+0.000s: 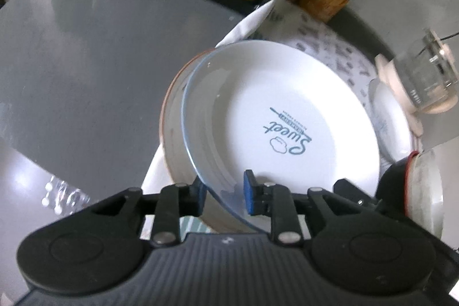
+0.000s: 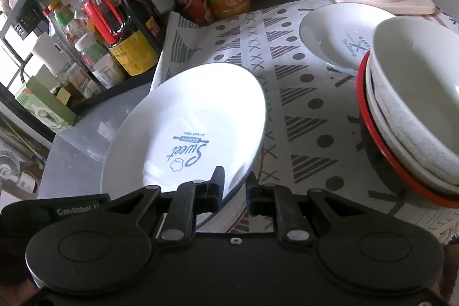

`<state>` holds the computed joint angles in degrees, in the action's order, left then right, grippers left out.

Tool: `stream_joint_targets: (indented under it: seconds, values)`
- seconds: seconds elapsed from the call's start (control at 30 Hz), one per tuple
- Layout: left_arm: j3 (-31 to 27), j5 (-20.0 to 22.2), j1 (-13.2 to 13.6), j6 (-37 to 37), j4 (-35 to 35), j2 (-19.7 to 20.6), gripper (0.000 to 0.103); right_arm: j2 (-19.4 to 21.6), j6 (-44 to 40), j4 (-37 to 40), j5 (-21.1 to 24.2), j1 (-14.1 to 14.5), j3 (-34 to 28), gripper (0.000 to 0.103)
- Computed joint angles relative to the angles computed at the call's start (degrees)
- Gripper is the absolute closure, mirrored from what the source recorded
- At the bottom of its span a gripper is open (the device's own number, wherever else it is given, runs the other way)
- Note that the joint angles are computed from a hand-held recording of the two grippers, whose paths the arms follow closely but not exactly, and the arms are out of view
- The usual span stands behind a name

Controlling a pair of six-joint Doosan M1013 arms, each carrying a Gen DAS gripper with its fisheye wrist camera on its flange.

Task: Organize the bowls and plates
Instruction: 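Carry the 'Sweet' plate with the right gripper onto the brown-rimmed plate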

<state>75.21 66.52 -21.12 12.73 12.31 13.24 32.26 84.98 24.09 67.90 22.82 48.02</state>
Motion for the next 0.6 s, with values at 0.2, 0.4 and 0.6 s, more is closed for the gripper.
stream_joint_targets:
  seconds: [0.2,0.4,0.6]
  values:
    - [0.20,-0.39,0.61,2.73,-2.41,-0.58,0.079,-0.08,-0.16,-0.99,0.19,0.09,0.08,0.089]
    - [-1.66,3.10,0.41,5.97,-0.72,-0.20,0.074,-0.22,-0.43,-4.06,0.10,0.35,0.14,0.091]
    - [-0.78,2.43,0.87,4.94,1.27,-0.72,0.072,0.23,-0.87,-5.78,1.10,0.68,-0.68,0.090]
